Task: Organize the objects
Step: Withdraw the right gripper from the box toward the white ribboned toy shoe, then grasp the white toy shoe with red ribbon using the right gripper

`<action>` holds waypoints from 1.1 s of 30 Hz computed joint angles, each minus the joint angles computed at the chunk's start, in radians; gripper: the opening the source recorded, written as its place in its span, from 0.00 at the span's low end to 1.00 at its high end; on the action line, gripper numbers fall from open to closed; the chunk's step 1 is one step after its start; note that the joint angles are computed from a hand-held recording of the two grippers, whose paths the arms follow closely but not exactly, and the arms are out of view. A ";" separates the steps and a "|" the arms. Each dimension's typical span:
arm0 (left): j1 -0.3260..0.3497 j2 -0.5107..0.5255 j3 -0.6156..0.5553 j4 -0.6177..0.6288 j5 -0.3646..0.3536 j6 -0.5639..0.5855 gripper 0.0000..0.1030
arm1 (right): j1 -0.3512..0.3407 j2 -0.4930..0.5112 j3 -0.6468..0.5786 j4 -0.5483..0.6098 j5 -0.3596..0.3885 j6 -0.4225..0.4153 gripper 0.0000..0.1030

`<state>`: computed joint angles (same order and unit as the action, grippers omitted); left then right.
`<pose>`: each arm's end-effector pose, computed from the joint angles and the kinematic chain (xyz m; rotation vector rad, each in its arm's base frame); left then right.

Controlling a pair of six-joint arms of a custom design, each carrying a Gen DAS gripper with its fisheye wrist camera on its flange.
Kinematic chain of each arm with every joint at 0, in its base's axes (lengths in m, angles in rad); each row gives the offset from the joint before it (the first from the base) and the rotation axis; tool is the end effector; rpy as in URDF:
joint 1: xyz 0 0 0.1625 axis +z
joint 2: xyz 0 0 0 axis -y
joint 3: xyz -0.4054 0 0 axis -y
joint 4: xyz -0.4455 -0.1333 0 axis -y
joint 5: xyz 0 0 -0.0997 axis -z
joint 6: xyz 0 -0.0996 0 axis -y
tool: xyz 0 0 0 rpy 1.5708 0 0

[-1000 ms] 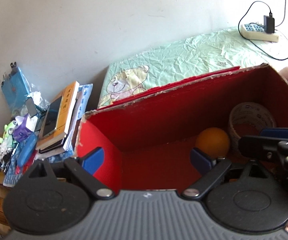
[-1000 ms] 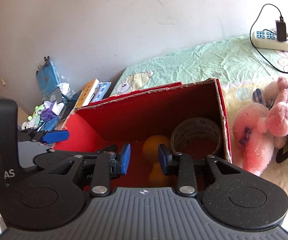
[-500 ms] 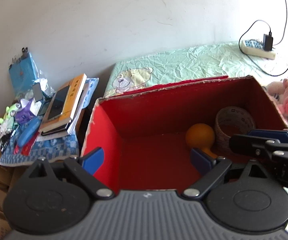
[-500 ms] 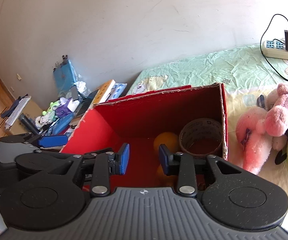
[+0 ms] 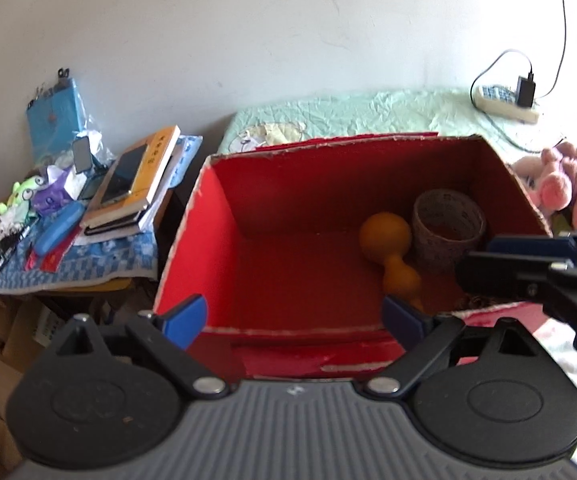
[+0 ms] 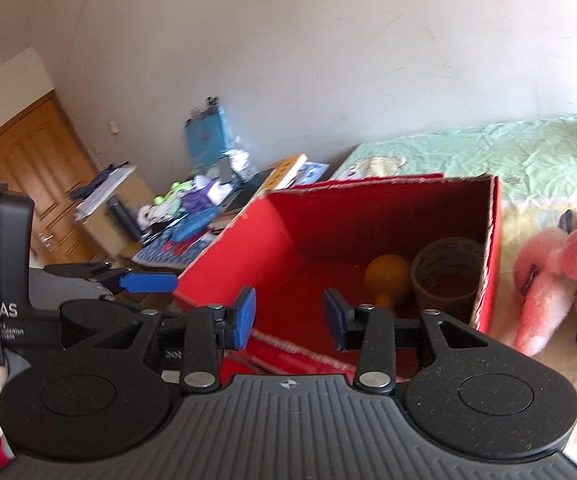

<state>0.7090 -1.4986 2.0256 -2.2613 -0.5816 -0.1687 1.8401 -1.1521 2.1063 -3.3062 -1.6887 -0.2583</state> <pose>-0.2549 -0.5039 0.3050 0.6689 2.1443 -0.7563 0.2670 -0.5102 0.1694 0.6661 -2.7277 1.1567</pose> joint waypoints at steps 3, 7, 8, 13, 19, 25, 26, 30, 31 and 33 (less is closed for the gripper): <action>0.001 -0.044 0.021 0.022 -0.059 -0.027 0.92 | -0.015 -0.019 0.023 0.015 0.048 0.000 0.39; -0.006 -0.095 0.074 0.000 -0.119 -0.029 0.99 | -0.028 -0.038 0.045 0.035 0.082 -0.011 0.38; -0.004 -0.107 0.085 0.000 -0.148 -0.030 0.99 | -0.030 -0.039 0.047 0.042 0.085 -0.010 0.38; -0.013 -0.136 0.119 0.035 -0.224 -0.038 0.99 | -0.039 -0.048 0.060 0.083 0.068 0.028 0.38; 0.010 -0.142 0.122 0.091 -0.356 -0.096 0.99 | -0.055 -0.054 0.063 0.168 0.055 0.109 0.38; 0.006 -0.128 0.137 0.096 -0.386 -0.105 0.99 | -0.062 -0.043 0.044 0.254 0.064 0.178 0.38; 0.009 -0.125 0.137 0.097 -0.397 -0.104 0.99 | -0.067 -0.048 0.047 0.270 0.070 0.187 0.38; 0.021 -0.117 0.142 0.107 -0.419 -0.118 0.99 | -0.077 -0.047 0.038 0.326 0.085 0.234 0.38; 0.022 -0.115 0.146 0.106 -0.418 -0.121 0.99 | -0.078 -0.045 0.033 0.339 0.088 0.247 0.38; 0.020 -0.109 0.156 0.095 -0.401 -0.128 0.98 | -0.086 -0.056 0.037 0.372 0.098 0.269 0.38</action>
